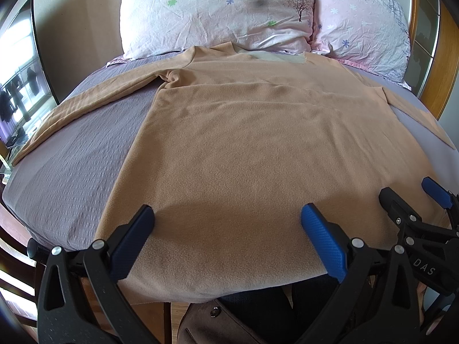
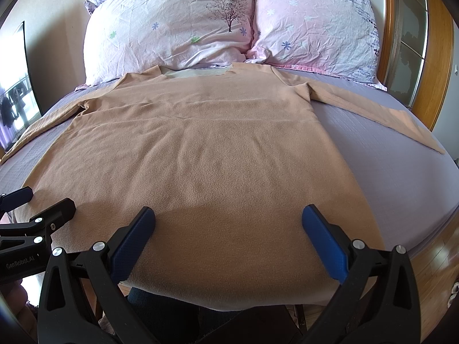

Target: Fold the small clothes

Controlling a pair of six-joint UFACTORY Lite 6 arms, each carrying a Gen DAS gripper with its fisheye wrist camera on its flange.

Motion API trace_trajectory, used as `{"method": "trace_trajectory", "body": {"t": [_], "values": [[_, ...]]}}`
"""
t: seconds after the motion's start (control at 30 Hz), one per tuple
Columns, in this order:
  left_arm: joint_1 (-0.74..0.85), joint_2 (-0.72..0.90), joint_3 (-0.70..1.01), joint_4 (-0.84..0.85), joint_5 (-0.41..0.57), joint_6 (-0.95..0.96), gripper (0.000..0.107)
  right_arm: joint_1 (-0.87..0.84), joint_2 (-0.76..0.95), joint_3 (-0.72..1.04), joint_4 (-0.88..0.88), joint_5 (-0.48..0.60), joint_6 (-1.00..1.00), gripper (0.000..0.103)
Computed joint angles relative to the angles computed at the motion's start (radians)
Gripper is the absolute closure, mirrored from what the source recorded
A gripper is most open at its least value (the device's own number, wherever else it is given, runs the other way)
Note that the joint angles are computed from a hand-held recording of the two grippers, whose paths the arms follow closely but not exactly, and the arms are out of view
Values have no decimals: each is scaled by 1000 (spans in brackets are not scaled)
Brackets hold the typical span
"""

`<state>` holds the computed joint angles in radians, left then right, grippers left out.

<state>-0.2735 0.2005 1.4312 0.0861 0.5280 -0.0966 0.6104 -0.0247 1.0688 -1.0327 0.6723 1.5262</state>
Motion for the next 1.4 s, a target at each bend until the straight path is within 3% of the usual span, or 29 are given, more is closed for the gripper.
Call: {"method": "trace_trajectory", "body": {"t": [0.1,0.27,0.3,0.37,0.47,0.6,0.63,0.67,0.77,0.83,0.93,0.97,1.07,1.1,1.17,1.2,1.27,1.4], "values": [[0,1,2,0,0,1,6,31,10,6,-14,42,51,1],[11,-4,-12,-14,-13,25,6,15,-8,-15,-33,9,35,1],[12,-8,-16,-16,-15,30,6,4,-17,-18,-19,-12,9,1],[13,-5,-14,-25,-19,44,6,-95,-66,-48,21,-151,-98,1],[16,12,12,-61,-9,95,6,-350,-211,-154,292,-412,-403,1],[35,28,29,-145,-25,190,6,-749,-227,-106,710,-451,-709,1],[41,30,31,-180,-36,223,6,-854,-171,-34,815,-409,-770,1],[50,31,29,-232,-52,271,6,-922,-140,8,919,-393,-872,4],[71,31,22,-377,-105,406,6,-1160,73,222,1228,-289,-1157,27],[82,37,28,-446,-125,474,6,-1275,206,348,1396,-225,-1318,34],[104,70,74,-506,-118,532,6,-1372,370,477,1534,-157,-1350,42],[121,96,110,-544,-100,565,6,-1381,397,494,1569,-184,-1309,43],[183,150,182,-718,-34,710,6,-1407,484,598,1575,-194,-1275,48],[215,167,203,-814,5,786,6,-1414,520,641,1574,-192,-1270,54],[290,218,264,-997,110,913,6,-1432,556,667,1591,-195,-1292,76],[320,243,293,-1057,151,944,6,-1461,589,705,1619,-155,-1348,96],[387,295,352,-1156,220,975,6,-1460,620,762,1625,-135,-1411,97],[478,386,466,-1218,294,919,6,-1277,479,726,1445,-262,-1438,97]]}}
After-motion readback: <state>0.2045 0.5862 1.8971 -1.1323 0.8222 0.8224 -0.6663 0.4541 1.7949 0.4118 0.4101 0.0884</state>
